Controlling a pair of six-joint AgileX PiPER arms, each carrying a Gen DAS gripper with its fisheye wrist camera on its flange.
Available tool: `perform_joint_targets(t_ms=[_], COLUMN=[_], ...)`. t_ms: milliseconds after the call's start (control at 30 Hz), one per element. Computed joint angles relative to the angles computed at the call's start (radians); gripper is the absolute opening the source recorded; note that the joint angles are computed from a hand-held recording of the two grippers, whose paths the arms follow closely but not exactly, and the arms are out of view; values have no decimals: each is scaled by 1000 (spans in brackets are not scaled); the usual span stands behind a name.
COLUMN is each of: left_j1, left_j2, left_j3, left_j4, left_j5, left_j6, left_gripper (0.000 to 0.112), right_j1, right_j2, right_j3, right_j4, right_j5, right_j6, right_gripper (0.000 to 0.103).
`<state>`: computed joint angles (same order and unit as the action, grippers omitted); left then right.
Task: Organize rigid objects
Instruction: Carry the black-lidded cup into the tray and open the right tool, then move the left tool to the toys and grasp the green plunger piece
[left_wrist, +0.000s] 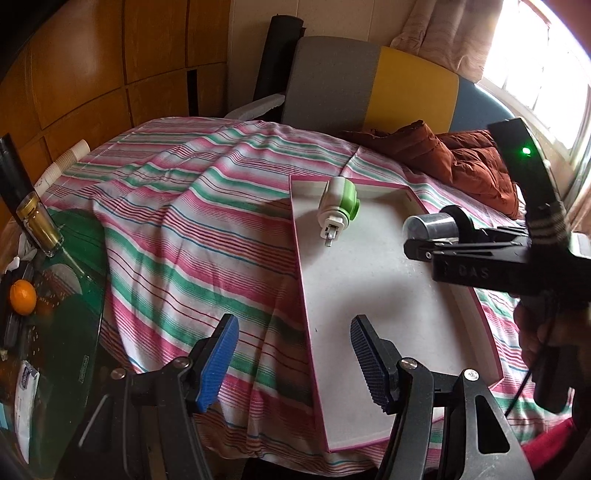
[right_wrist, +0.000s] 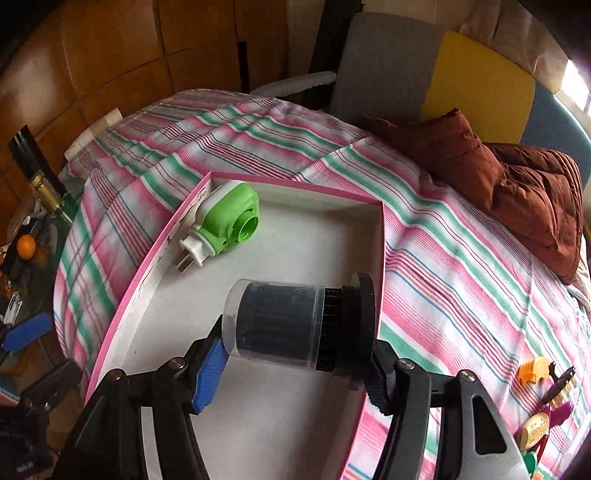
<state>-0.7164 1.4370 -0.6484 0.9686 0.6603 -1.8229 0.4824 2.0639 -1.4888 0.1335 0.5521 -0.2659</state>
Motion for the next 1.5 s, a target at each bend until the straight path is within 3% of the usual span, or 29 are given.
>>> perform_joint_targets(t_ms=[267, 567, 733, 1200, 1500], left_j1=[20, 19, 10, -59, -104], left_j2=[-9, -10, -12, -28, -12], left_j3=[17, 20, 15, -1, -29], left_j4=[-2, -4, -9, -6, -13], left_j5=[-10, -4, 9, 77, 108], left_j6=[-3, -4, -4, -19, -2], left_gripper=[64, 64, 64, 64, 64], right_j1=[51, 47, 44, 15, -58], right_j2=[153, 173, 121, -142, -292], right_j3=[-197, -223, -159, 197, 383], right_j4=[-169, -153, -103, -102, -22], right_j5=[93, 102, 55, -159, -228], right_j6=[146, 167, 128, 103, -1], right_gripper=[64, 64, 81, 81, 81])
